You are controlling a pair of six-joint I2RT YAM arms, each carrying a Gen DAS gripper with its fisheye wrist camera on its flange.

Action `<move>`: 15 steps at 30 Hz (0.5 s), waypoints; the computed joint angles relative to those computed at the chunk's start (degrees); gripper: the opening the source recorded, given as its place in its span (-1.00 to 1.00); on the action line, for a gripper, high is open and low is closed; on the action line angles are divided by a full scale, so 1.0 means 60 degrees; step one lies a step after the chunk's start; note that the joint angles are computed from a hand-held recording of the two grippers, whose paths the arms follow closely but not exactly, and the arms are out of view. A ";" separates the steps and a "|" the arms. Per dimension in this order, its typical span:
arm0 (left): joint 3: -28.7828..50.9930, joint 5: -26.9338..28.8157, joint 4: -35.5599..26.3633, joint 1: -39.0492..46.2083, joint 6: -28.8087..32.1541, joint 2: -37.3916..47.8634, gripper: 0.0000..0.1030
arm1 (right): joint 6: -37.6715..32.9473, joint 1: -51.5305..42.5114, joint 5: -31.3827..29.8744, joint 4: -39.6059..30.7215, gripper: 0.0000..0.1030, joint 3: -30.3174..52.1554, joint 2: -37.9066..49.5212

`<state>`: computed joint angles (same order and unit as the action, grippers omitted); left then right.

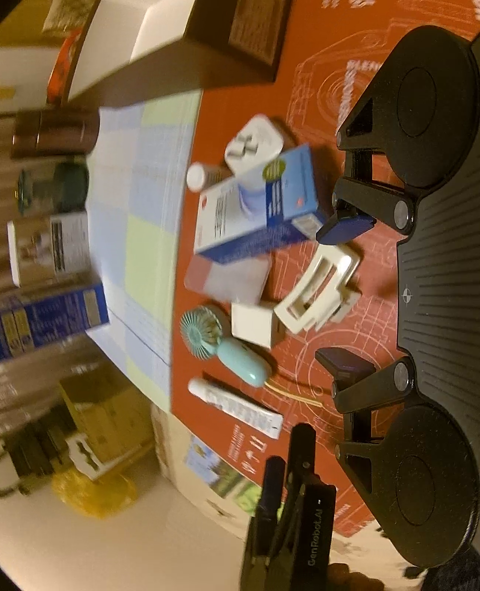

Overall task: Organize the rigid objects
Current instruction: 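Grasp the white hair clip with the right gripper while the left gripper grasps the white tube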

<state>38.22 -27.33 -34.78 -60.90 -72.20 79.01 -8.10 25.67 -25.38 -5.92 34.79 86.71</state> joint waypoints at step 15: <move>-0.0894 0.0338 0.0530 0.0347 -0.0260 -0.0041 0.12 | -0.1604 0.1288 0.1267 0.1272 0.14 0.0882 0.2724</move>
